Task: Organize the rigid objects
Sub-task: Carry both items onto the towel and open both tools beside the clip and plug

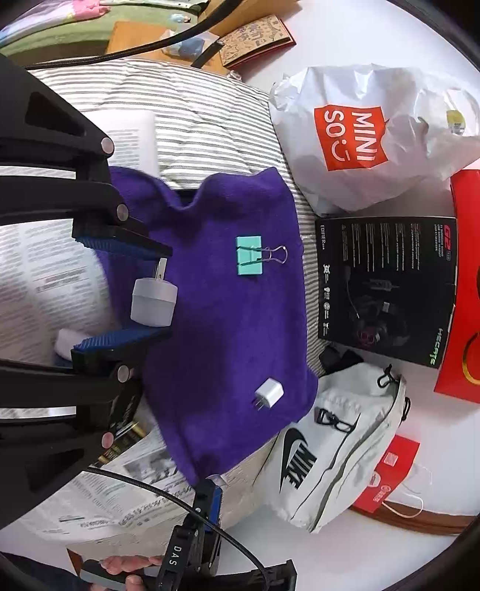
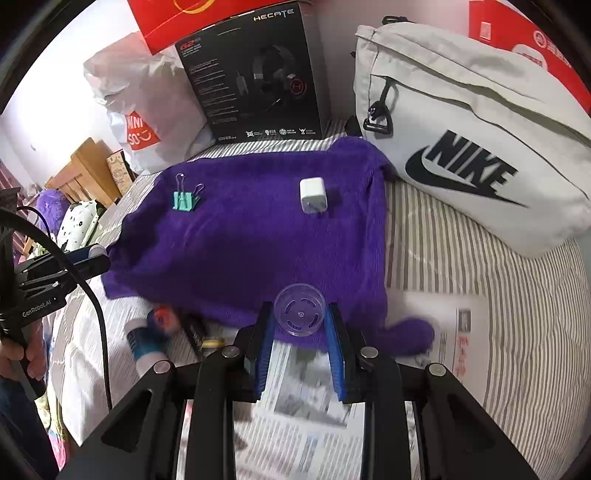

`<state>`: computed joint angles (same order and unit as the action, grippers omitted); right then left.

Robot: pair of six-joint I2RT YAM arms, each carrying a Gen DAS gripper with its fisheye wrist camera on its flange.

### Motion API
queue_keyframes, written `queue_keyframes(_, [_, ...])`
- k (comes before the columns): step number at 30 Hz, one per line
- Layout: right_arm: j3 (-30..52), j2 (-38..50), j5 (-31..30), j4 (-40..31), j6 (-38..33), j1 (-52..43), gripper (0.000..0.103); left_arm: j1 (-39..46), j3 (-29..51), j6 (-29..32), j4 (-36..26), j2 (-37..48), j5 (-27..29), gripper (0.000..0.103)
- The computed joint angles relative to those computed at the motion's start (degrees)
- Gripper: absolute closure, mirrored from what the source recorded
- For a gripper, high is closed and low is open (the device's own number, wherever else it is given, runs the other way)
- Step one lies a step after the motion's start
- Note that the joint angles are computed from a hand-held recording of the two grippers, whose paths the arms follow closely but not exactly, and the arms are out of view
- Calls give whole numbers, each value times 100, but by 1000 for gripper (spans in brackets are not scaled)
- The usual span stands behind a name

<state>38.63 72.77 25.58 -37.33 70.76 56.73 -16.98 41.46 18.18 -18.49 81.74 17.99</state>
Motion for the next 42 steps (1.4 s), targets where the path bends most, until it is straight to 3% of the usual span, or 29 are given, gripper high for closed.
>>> queue_keyframes(15, [-12,996,-789,1463,-1888,-1867,76,-156,1172,-234,516,1855,-144,69])
queue_keyframes(25, [-102,1535,-1067,2136,-2236,-2289,76,-260,1661,-402,722,2662,-311,69])
queue_keyframes(42, [33,1878,-984,2348,-2449,-2282,75,-532,1956,-421,912,3104,-966,69])
